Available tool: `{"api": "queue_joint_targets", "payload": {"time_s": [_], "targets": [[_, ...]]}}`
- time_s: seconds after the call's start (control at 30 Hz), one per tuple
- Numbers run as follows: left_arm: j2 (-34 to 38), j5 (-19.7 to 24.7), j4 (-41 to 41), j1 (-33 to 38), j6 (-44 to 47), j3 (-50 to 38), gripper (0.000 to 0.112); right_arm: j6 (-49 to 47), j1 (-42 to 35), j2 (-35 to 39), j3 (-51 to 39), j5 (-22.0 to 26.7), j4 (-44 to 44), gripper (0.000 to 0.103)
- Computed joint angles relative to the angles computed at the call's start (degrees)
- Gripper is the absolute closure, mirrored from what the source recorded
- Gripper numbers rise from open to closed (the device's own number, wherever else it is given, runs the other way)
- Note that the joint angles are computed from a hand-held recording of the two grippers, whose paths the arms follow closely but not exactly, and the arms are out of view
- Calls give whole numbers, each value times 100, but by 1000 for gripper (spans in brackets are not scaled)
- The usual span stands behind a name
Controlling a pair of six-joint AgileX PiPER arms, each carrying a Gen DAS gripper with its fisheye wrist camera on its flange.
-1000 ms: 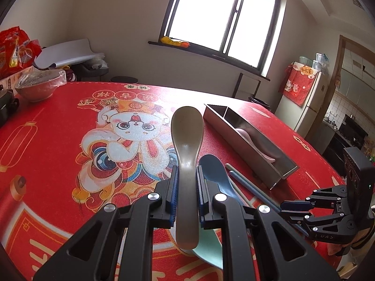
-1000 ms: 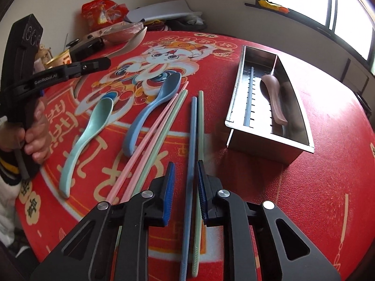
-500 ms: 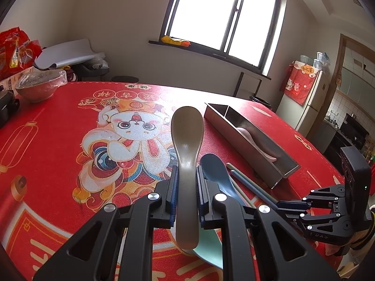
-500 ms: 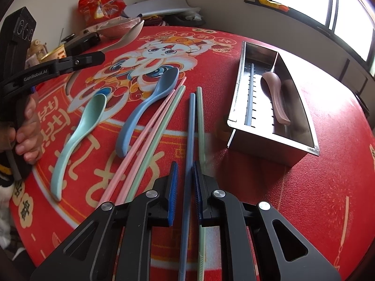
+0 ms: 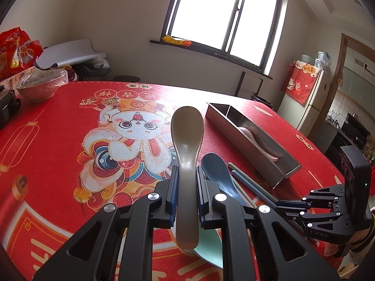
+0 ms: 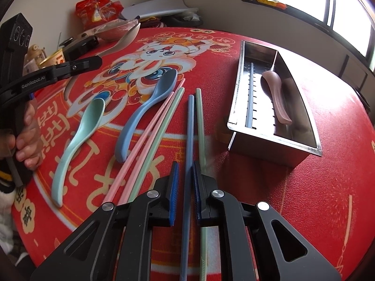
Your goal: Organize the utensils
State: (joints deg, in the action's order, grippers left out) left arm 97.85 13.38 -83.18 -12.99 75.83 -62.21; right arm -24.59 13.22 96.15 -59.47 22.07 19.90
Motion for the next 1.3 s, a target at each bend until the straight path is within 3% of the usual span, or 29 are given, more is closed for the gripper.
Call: {"api": "queue_joint_targets", "payload": {"time_s": [0.17,0.37,0.6,0.7,0.83,0.93,1.1,1.3], "targets": [[2,-1,-37,1,35,0,98,74,-28,-34,42,-69,-5,97],[1,-8,-45,4,25,0,98,-1267,-259,-225,266,-186,1376,97],[-17,4,-192,42,94,44,98,-2403,-687,-460,35,399,2737,97],[-33,-13,-92,18,-4,45,98,-1799,-861,-346,-593,507,2335,97],[-24,8,-62,24,-51,34,98,54,-1059,651,-2156,865,969,97],[-30,35,-111,36,-20,45,98,1290,-1068,1697,-3641,1534,-18,97],[8,194,-192,146,12,28,99,2469,-950,2951,-5488,2605,-756,97],[72,283,-69,198,-120,-34,98,2867,-784,3373,-5984,2910,-1142,97]]}}
